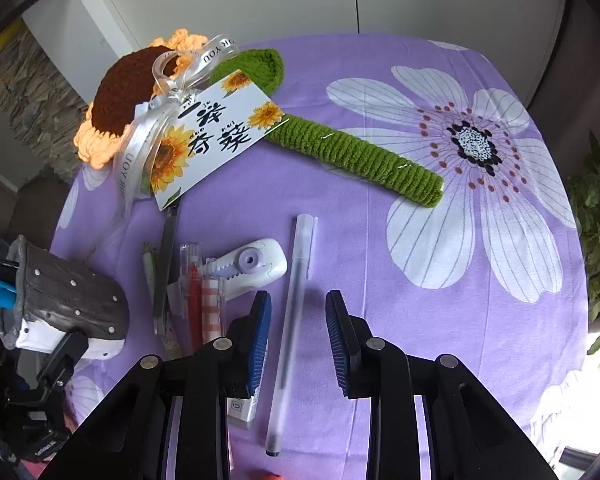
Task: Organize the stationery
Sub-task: 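Grasp the clear white gel pen with the right gripper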
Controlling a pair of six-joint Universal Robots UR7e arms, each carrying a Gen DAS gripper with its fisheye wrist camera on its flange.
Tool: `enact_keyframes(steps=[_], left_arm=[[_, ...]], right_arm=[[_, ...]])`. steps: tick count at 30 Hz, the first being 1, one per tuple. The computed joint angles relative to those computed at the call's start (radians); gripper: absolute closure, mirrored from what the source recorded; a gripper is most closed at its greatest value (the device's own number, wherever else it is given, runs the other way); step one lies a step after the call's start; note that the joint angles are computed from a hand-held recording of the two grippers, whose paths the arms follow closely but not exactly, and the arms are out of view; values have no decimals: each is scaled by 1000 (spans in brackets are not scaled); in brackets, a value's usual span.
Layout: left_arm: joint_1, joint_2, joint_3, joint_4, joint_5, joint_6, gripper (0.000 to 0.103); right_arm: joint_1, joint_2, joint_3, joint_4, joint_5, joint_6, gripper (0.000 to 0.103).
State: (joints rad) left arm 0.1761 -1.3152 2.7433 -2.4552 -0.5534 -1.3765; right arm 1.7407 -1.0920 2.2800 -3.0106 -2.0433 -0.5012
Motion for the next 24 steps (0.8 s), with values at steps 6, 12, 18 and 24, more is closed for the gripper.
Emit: enact_keyframes(steps=[6,12,18,24], left_arm=[[2,-2,3,-6,1,4,30],[2,-1,3,-7,1,5,30],[2,-2,3,-6,1,5,30],[2,-2,3,-7,1,5,30]], right_arm=[[9,19,15,-71,-63,-51,93],[-5,-54,60,-27,-125,-156,93],[-22,-108,89,15,-154,-200,93],[-1,-46,25,23,-142,-157,84]])
